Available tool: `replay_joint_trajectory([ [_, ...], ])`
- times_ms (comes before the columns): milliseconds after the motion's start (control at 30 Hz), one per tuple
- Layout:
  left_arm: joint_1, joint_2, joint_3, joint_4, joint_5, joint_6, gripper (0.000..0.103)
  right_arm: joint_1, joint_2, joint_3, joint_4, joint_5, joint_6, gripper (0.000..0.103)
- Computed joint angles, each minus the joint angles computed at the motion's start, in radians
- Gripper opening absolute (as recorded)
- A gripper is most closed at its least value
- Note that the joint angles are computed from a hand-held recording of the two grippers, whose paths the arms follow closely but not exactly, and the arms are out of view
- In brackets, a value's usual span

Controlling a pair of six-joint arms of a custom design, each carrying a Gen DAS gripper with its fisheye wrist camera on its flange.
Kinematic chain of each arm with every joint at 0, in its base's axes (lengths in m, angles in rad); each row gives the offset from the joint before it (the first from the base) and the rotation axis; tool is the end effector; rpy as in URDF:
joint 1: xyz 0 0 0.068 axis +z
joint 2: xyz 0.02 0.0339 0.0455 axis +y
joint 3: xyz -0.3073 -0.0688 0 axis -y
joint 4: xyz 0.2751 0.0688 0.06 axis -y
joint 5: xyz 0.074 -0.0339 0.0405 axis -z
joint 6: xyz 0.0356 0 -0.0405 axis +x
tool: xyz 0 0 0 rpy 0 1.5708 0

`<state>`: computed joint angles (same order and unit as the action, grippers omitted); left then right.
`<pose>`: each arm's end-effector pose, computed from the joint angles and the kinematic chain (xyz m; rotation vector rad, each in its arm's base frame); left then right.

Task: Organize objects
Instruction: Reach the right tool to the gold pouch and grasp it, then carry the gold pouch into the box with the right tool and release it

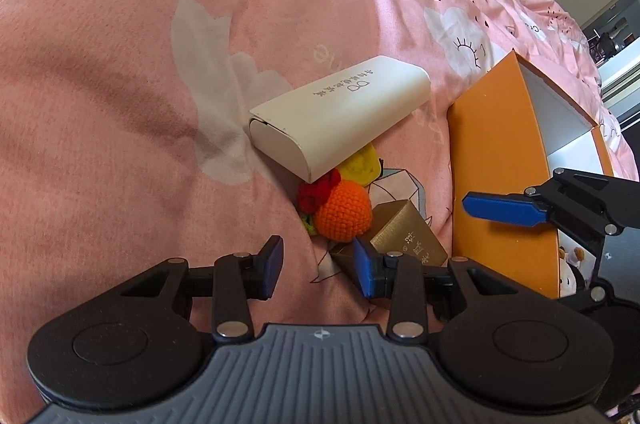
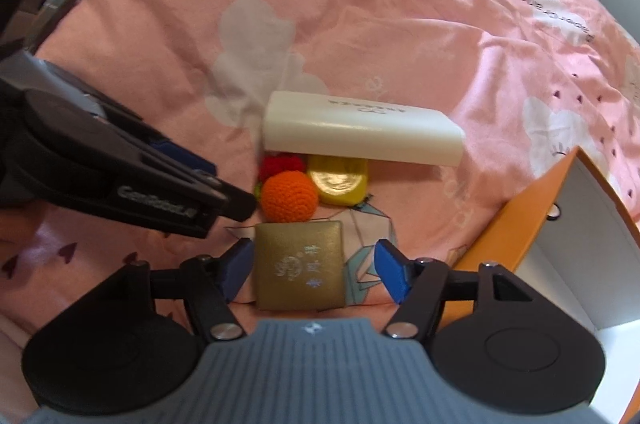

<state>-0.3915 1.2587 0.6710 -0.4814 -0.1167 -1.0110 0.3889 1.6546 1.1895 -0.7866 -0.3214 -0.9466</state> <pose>0.2238 -0.0879 0.2075 -0.8508 2.5274 -0.3218 0.3217 0.1440 0.2476 -1.7481 2.1017 0.3048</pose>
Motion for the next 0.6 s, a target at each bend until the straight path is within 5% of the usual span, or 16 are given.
replay_joint_trajectory([
  [600,0.013,0.024,0.001,0.03,0.009,-0.02,0.045,0.049,0.101,0.022,-0.019,0.085,0.027,0.06],
])
